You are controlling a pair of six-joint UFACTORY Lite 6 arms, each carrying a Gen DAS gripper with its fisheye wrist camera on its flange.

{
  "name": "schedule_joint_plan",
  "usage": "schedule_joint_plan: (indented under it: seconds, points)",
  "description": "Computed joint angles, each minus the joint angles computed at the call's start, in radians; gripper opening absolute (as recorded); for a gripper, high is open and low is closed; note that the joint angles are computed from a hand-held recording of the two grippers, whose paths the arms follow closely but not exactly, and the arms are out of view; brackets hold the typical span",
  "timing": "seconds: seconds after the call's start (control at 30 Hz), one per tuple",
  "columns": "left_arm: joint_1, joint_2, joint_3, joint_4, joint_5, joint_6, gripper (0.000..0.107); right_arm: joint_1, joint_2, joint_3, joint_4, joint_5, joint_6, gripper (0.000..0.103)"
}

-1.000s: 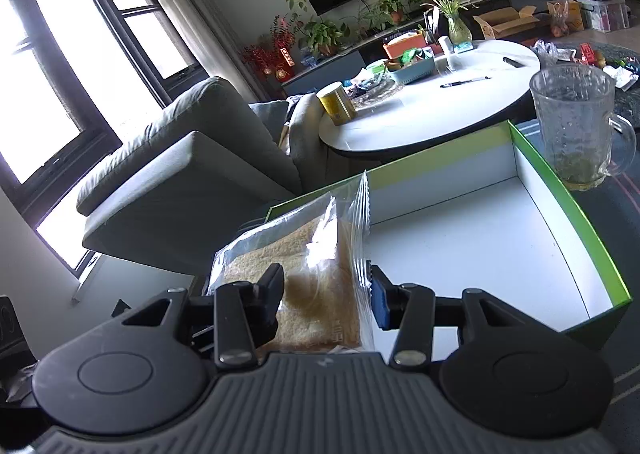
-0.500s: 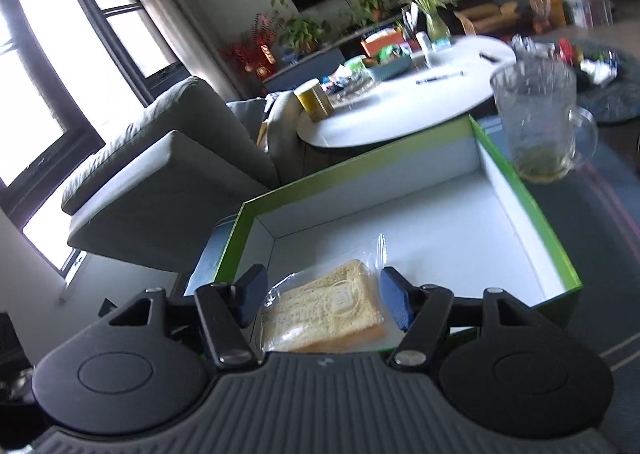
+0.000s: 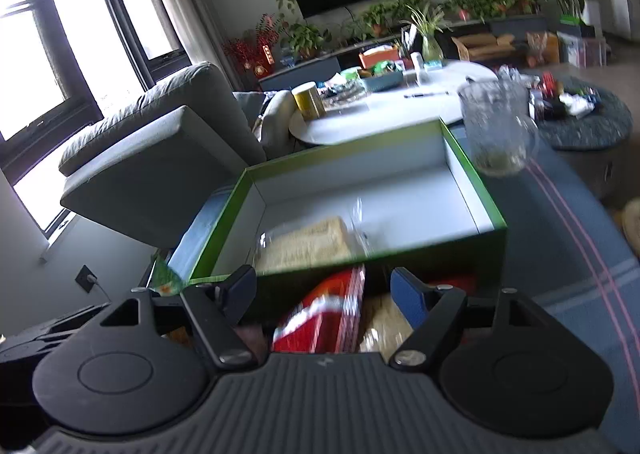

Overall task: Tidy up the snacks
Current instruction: 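Move both grippers back to the red-and-yellow crab-print snack bag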

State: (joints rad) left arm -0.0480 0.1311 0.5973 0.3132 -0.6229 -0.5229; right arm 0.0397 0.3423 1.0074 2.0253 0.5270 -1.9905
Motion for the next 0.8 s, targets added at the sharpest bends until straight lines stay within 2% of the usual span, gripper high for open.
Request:
schedule_joint_plan:
  seconds: [0.23, 0.4, 0.6, 0.8]
  points:
    - [-0.039, -0.15, -0.129, -0.055, 0.012, 0.036, 0.076, -0.029, -0.118, -0.117, -0.024, 0.042, 0.007, 0.095]
    - [-0.087, -0.185, -0.165, -0.056, 0.004, 0.022, 0.076, -0.028, -0.157, -0.159, -0.002, 0.063, -0.031, 0.095]
    - [-0.179, -0.088, -0.121, -0.101, -0.001, 0.05, 0.076, -0.068, -0.153, -0.175, -0.008, 0.082, -0.037, 0.095]
    - [-0.247, 0.006, -0.066, -0.06, 0.007, 0.022, 0.076, -0.116, -0.096, -0.146, -0.002, 0.057, -0.035, 0.095]
